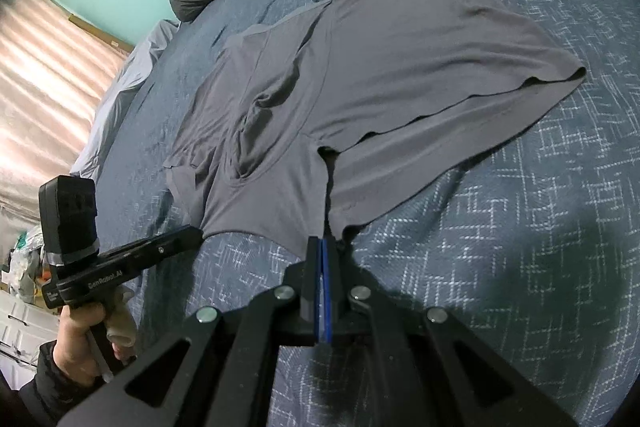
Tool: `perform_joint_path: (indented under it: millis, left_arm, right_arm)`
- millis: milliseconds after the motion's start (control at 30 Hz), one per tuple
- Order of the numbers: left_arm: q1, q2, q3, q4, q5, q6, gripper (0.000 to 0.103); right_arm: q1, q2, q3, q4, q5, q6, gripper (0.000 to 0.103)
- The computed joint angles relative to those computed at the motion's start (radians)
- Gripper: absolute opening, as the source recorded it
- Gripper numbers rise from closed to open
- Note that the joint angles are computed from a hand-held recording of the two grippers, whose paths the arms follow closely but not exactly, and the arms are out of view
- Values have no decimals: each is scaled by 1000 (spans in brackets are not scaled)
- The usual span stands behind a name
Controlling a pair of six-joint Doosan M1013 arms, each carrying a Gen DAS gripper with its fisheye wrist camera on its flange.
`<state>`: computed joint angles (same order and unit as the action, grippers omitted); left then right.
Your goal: Fold clothes
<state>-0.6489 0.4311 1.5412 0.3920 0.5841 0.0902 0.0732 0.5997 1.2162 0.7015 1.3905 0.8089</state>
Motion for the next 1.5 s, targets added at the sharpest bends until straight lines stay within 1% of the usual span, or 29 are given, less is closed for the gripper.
perform_joint_path:
  millis: [33,67,133,233,300,333,367,467,533,600,667,767,867,967,1000,1100,1133,1167,1333,1400,1500]
  left_arm:
    - [-1,-2,-3,7,13,-8,12]
    - [-4,-5,-5,27,26,-26,23]
    - [-13,-10,-13,83,55,-69,31]
    - [-29,-9,-37,169,110,-88,32]
    - [-38,-5,-57,223,155,-91,32]
    - [-41,-4,-60,252,160,-103,32]
    - [-39,-4,-59,268,148,-112,32]
    - [-20,11,-70,223,106,-67,32]
    - [-10,33,-89,181,112,-12,32]
    - [0,47,-97,124,115,27,32]
    - [8,49,-85,74,107,33,32]
    - [8,39,-56,56,77,10,32]
    - [5,27,-39,60,69,-10,32]
    - [1,10,-20,84,56,-59,32]
    - [-2,0,-10,116,59,-96,32]
    - [-1,-35,26,205,78,-202,42]
    - [1,-46,40,233,92,-243,46]
    - [4,-56,52,258,111,-282,49]
    - [27,-102,123,312,199,-435,49]
    - [34,-112,143,314,204,-473,49]
    - [43,-118,163,318,185,-515,49]
  right_arm:
    - [1,1,-3,-5,4,6,1]
    - [2,3,-6,-10,8,12,1]
    - [0,5,-12,-11,16,32,1]
    - [-5,4,-22,-16,18,58,2]
    - [-9,-7,-22,-10,-9,59,2]
    - [-11,-14,-21,-4,-26,56,2]
    - [-14,-19,-20,16,-39,49,2]
    - [-25,-23,-17,134,-45,8,2]
    - [-14,-14,-26,161,-32,-11,2]
    - [1,-9,-28,138,-36,-19,2]
    - [15,-2,-27,101,-35,-5,2]
    - [22,0,-17,46,-37,15,2]
    - [19,-1,-6,3,-39,39,2]
    - [13,-1,-7,2,-36,57,2]
    - [10,-1,-8,10,-35,60,2]
    - [-2,-10,-5,55,-50,56,2]
    - [-6,-14,-3,70,-61,53,2]
    - [-10,-17,-2,86,-71,49,2]
    - [-30,-10,-8,157,-102,57,2]
    - [-35,-1,-17,159,-104,69,2]
    - [-38,11,-29,157,-106,86,2]
